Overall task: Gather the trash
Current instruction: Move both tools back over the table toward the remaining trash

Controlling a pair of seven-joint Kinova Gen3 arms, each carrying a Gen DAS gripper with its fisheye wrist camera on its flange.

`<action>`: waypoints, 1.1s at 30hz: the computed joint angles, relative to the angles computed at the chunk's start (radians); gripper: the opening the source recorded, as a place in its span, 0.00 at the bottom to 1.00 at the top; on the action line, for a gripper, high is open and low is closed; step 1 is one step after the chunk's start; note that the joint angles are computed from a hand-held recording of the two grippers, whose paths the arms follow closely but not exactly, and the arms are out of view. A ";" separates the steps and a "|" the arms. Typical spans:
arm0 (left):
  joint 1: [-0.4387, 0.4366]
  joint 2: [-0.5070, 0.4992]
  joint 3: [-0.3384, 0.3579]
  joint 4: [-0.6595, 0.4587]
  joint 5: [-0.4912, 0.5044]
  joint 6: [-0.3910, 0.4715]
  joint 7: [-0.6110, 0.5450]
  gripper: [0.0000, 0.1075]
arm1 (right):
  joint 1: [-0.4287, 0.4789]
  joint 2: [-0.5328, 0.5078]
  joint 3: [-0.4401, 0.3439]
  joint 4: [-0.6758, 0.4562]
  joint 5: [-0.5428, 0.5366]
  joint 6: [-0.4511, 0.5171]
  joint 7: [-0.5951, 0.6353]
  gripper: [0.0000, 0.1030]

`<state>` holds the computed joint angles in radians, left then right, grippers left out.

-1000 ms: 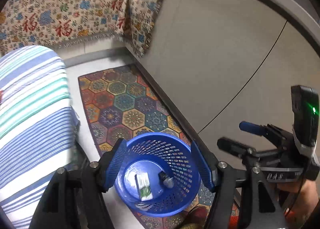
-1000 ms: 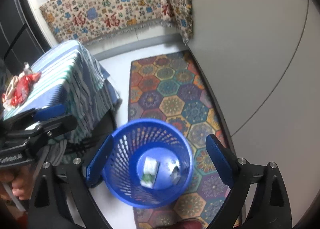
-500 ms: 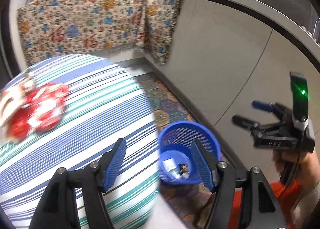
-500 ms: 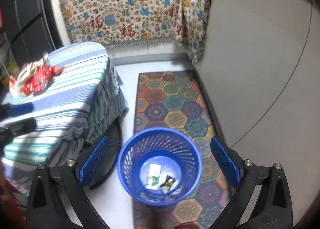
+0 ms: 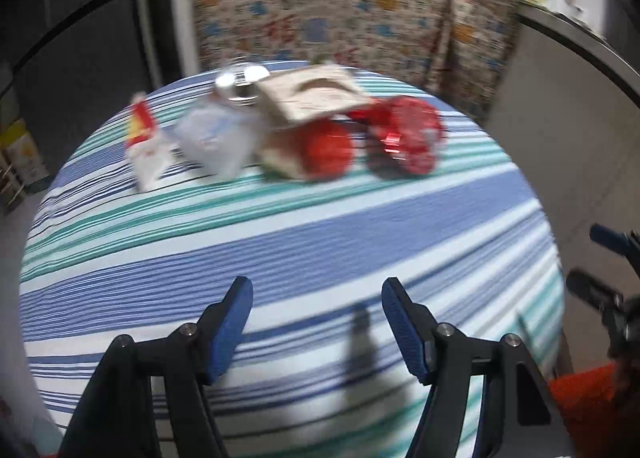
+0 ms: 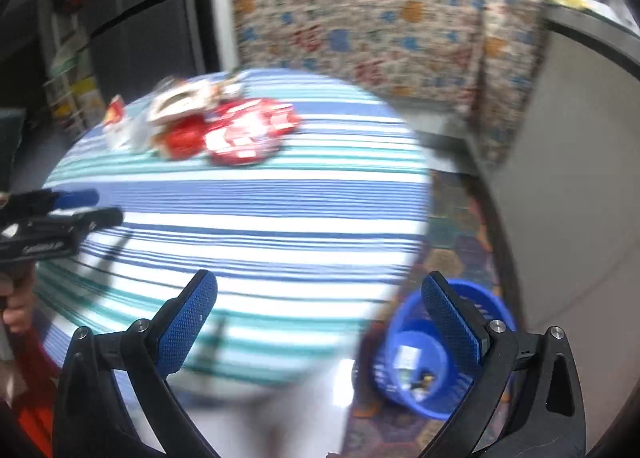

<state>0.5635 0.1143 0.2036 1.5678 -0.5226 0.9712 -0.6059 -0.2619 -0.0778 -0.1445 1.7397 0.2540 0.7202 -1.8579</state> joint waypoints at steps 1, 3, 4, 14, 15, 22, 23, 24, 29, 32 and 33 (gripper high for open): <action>-0.008 -0.012 -0.010 0.018 -0.003 0.000 0.014 0.64 | -0.016 0.033 -0.024 -0.024 0.018 0.005 -0.027 0.99; -0.021 -0.036 -0.015 0.053 -0.019 0.003 0.049 0.64 | -0.057 0.076 -0.052 -0.048 0.070 0.006 -0.096 0.99; -0.033 -0.043 -0.018 0.065 -0.026 0.005 0.059 0.64 | -0.077 0.097 -0.053 -0.063 0.086 0.008 -0.112 0.99; -0.129 -0.049 -0.026 0.080 0.008 0.030 0.017 0.64 | -0.198 0.247 0.013 -0.178 0.100 0.076 -0.164 0.99; -0.138 -0.052 -0.028 0.081 0.018 0.023 0.002 0.64 | -0.189 0.246 0.011 -0.175 0.087 0.067 -0.161 0.99; -0.241 -0.093 -0.067 0.120 0.086 -0.117 -0.065 0.64 | -0.209 0.241 0.036 -0.156 0.110 0.040 -0.182 1.00; -0.255 -0.086 -0.068 0.112 0.097 -0.141 -0.093 0.64 | -0.210 0.242 0.036 -0.155 0.113 0.039 -0.185 1.00; -0.261 -0.065 -0.066 0.090 0.092 -0.148 -0.108 0.64 | -0.212 0.239 0.037 -0.151 0.116 0.037 -0.190 1.00; -0.267 -0.014 -0.084 0.032 0.062 -0.150 -0.156 0.64 | -0.212 0.238 0.036 -0.147 0.120 0.033 -0.194 1.00; -0.249 0.009 -0.101 0.016 0.011 -0.158 -0.135 0.63 | -0.211 0.240 0.036 -0.149 0.120 0.033 -0.194 1.00; -0.240 0.010 -0.106 0.022 -0.011 -0.166 -0.119 0.60 | -0.211 0.240 0.036 -0.150 0.119 0.032 -0.194 1.00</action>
<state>0.3237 0.1241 0.0975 1.5894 -0.5332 0.8051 -0.7251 -0.4730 0.1627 -0.1088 1.5902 0.3731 0.7522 -2.0514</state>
